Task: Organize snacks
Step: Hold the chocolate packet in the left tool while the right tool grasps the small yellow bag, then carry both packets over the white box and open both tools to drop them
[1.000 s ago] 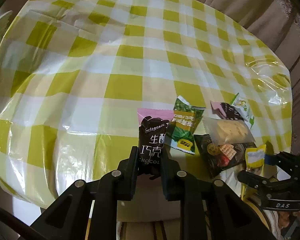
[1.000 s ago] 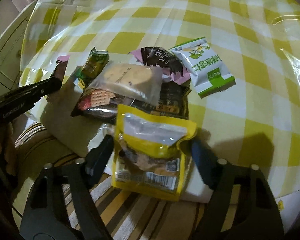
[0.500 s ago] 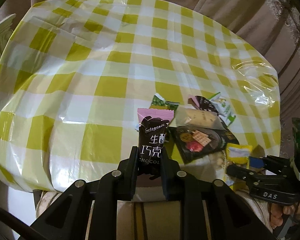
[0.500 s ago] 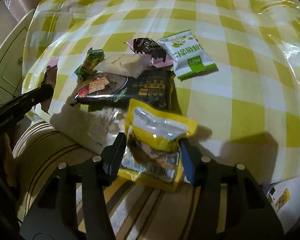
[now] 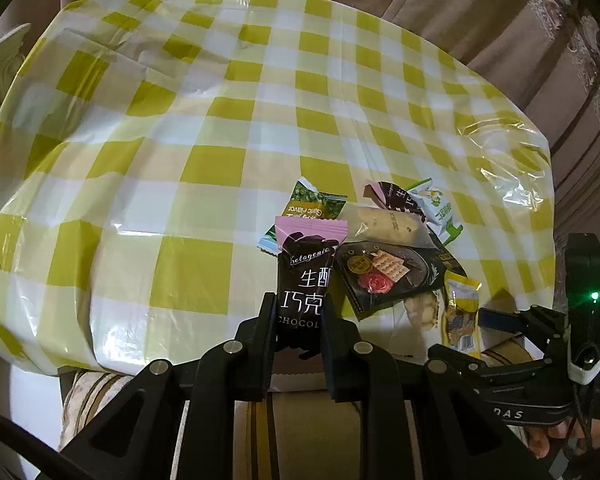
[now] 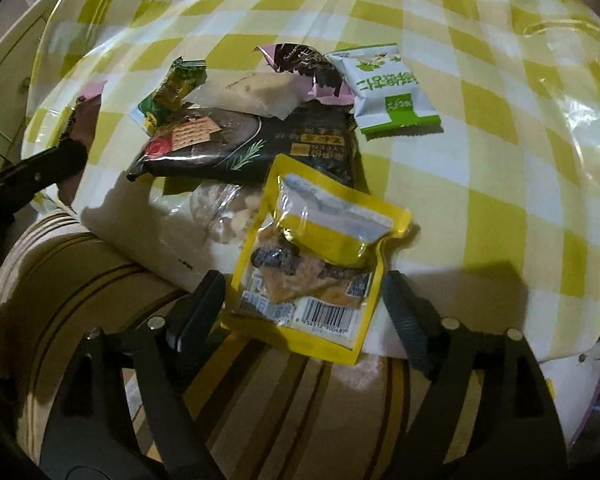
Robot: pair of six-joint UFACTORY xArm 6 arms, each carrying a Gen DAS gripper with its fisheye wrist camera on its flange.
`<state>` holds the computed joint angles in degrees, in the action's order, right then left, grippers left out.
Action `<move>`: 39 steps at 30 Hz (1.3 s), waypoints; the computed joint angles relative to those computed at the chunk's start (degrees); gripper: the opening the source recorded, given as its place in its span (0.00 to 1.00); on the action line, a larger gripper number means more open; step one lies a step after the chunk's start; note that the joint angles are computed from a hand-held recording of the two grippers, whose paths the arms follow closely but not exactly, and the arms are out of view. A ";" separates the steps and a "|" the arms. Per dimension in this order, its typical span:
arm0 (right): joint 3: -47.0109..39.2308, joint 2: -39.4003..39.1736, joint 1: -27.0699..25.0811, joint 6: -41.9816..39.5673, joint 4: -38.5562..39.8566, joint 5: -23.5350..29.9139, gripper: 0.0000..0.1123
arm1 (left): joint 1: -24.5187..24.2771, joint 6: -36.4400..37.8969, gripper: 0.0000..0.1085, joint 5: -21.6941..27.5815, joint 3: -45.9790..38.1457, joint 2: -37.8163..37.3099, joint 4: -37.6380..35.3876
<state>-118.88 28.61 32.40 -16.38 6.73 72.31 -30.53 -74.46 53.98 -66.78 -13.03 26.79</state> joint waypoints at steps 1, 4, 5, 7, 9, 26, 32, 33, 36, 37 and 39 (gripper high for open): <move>0.15 0.03 0.30 0.56 -0.34 -0.55 0.65 | -0.08 -0.12 0.19 0.02 -0.05 -0.02 0.05; 0.37 -0.49 -1.48 0.88 1.72 -0.35 0.49 | -0.46 -0.62 0.19 0.03 -0.16 -0.07 0.36; 0.30 -0.57 -2.19 0.91 2.39 0.08 0.47 | -0.60 -0.81 0.19 0.06 -0.16 -0.11 0.46; 1.27 -1.32 -3.20 0.34 2.96 0.09 0.46 | -0.84 -1.02 0.19 0.10 -0.35 -0.07 0.57; 1.41 -1.53 -4.03 0.23 3.64 0.45 0.45 | -1.12 -0.99 0.19 0.25 -0.75 0.12 0.63; 6.17 -4.23 -8.81 1.36 9.63 -5.04 0.21 | -3.91 -0.31 0.19 0.62 -5.11 3.12 0.95; 6.32 -4.61 -9.43 0.76 10.35 -6.36 0.15 | -4.69 0.53 0.19 0.65 -6.92 4.54 0.59; 6.63 -4.83 -9.46 0.59 10.52 -6.79 0.14 | -4.85 0.54 0.19 0.71 -7.24 4.78 0.60; 7.50 -5.67 -9.68 0.12 10.84 -7.90 0.13 | -5.19 0.96 0.19 0.74 -8.20 5.58 0.40; 7.74 -5.83 -9.85 -0.12 11.12 -8.07 0.13 | -5.29 1.27 0.19 0.80 -8.66 5.97 0.25; 7.99 -6.07 -10.12 -0.31 11.58 -8.16 0.13 | -5.40 1.82 0.19 0.91 -9.35 6.59 -0.04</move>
<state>-110.88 22.54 22.28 -16.68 18.30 64.15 -35.92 -72.65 54.89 -76.13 -6.45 26.75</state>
